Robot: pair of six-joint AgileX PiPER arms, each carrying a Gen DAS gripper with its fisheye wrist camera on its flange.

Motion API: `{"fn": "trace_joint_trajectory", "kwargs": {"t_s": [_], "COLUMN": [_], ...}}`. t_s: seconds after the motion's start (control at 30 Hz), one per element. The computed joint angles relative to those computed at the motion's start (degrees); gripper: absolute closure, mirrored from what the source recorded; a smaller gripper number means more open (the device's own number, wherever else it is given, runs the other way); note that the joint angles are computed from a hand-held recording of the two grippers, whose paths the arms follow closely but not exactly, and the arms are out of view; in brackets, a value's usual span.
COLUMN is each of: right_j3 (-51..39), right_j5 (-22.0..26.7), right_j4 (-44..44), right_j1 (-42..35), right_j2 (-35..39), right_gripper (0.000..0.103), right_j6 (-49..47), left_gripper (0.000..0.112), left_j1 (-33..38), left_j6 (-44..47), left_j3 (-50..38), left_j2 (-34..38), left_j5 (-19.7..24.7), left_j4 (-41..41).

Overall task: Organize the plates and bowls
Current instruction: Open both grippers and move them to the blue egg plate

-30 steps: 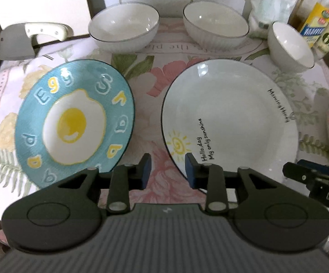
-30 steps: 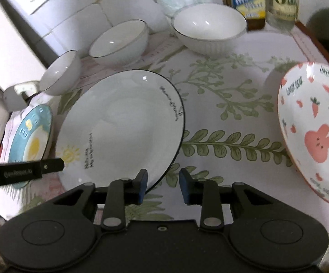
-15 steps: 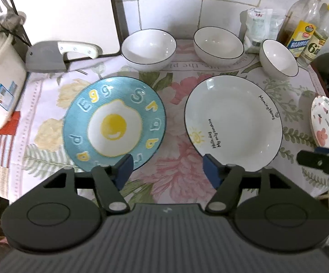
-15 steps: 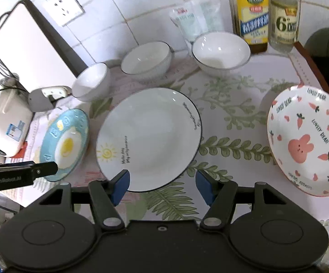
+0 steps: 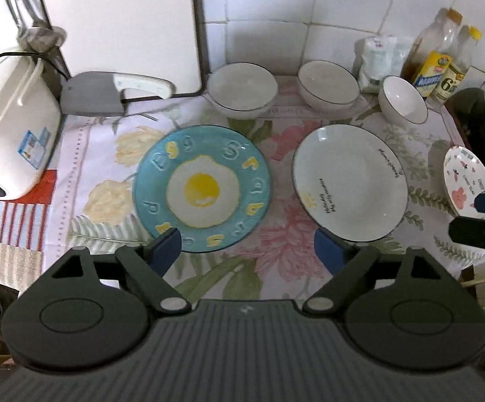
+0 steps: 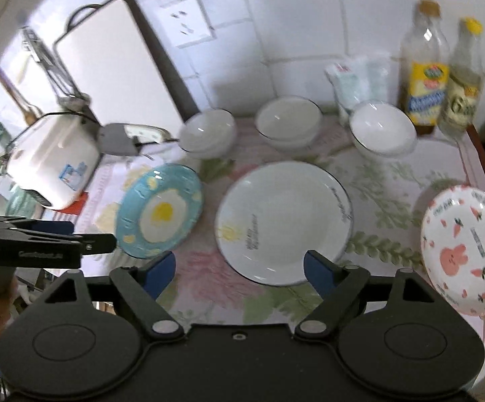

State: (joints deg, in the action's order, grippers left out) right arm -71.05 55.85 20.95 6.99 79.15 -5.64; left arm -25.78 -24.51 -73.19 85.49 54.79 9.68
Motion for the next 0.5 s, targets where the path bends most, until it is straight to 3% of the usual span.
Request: {"fn": "trace_joint_trajectory", "kwargs": {"t_s": [0.27, 0.5], "right_j3": [-7.62, -6.50], "right_j5": [2.02, -6.18], "right_j4": [-5.26, -7.36], "right_j1": [10.15, 16.73], "right_j2": [3.23, 6.32], "right_gripper": [0.016, 0.016], "right_j6": [7.44, 12.07], "left_gripper": [0.020, 0.019], "left_j1": [13.76, 24.00], "left_j6": [20.49, 33.92], "left_j3": [-1.85, -2.55], "left_j2": [-1.56, 1.18], "left_j5": [2.41, 0.29], "left_j4": [-9.20, -17.98]}}
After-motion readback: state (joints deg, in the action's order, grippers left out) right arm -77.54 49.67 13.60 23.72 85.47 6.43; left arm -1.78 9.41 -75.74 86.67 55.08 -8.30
